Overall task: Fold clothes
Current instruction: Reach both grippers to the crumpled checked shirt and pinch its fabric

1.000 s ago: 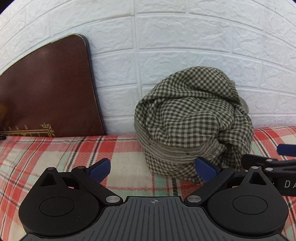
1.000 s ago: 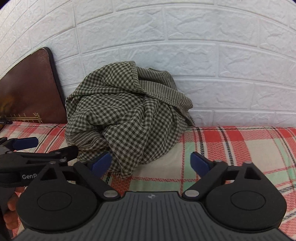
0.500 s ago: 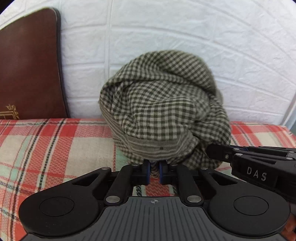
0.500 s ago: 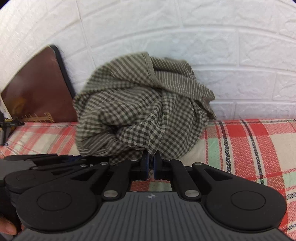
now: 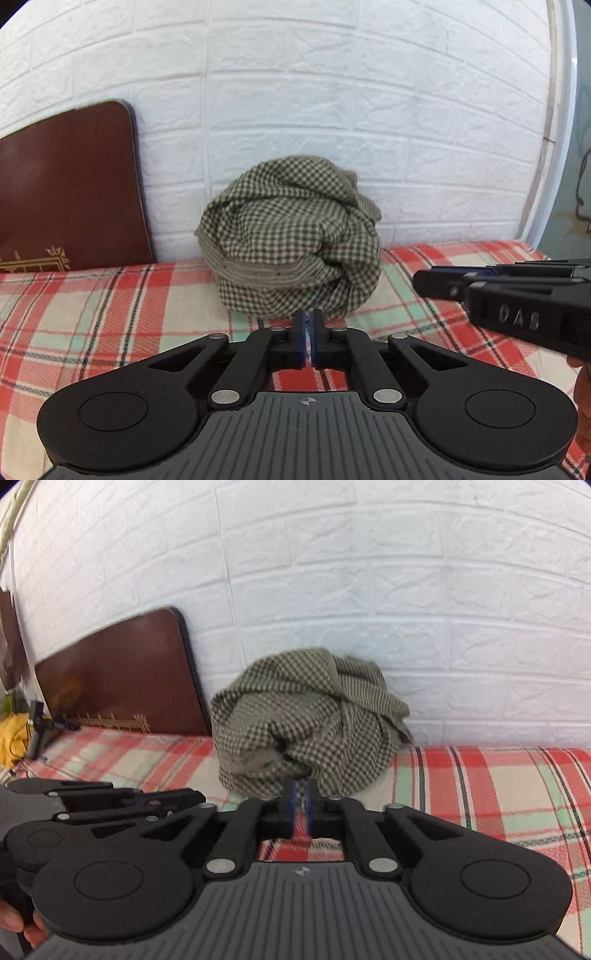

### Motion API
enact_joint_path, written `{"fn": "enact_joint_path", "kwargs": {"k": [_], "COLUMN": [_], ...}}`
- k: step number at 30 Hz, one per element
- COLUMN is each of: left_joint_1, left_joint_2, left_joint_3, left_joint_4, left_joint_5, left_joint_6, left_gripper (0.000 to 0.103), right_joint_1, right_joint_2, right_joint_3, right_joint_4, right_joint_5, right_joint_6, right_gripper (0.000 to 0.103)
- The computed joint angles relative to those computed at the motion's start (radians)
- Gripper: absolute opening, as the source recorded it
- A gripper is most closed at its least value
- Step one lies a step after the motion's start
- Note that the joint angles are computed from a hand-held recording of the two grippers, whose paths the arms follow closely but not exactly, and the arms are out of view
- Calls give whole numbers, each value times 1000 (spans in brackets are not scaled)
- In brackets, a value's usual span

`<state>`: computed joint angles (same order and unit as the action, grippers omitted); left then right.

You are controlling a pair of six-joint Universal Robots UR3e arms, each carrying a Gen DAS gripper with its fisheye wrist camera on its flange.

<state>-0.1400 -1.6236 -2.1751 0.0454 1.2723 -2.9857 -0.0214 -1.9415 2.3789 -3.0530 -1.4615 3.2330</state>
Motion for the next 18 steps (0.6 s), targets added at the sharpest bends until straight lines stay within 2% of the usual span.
{"fn": "enact_joint_path", "kwargs": {"k": [1, 2, 3, 5, 8, 10, 12, 15, 17, 18], "left_joint_1": [-14, -24, -27, -39, -30, -38, -63, -62, -56, -54], "left_joint_2": [-30, -62, -95, -167, -255, -313, -380, -451, -485, -499], "left_joint_3": [15, 30, 45, 93, 186, 248, 312, 379, 420, 435], "left_joint_4": [21, 44, 72, 118, 123, 126, 147, 140, 116, 108], "left_joint_5": [28, 51, 64, 103, 91, 103, 163, 174, 167, 162], "left_joint_6": [-19, -35, -46, -75, -106, -110, -99, -84, -83, -84], "left_gripper": [25, 31, 45, 59, 62, 63, 73, 78, 84, 87], "right_joint_1": [27, 54, 64, 28, -31, -64, -91, -117, -145, -159], "right_joint_2": [46, 92, 134, 182, 268, 341, 406, 498, 534, 546], "right_joint_3": [3, 4, 3, -12, -64, -104, -139, -188, -202, -207], "right_joint_4": [-59, -116, -166, -195, -201, -215, -223, -234, -231, -222], "right_joint_5": [-52, -103, -133, -98, -39, 10, 54, 98, 146, 175], "right_joint_6": [-1, -4, -16, -31, -12, 14, 35, 61, 75, 78], "right_gripper": [75, 78, 79, 77, 75, 69, 67, 67, 62, 50]}}
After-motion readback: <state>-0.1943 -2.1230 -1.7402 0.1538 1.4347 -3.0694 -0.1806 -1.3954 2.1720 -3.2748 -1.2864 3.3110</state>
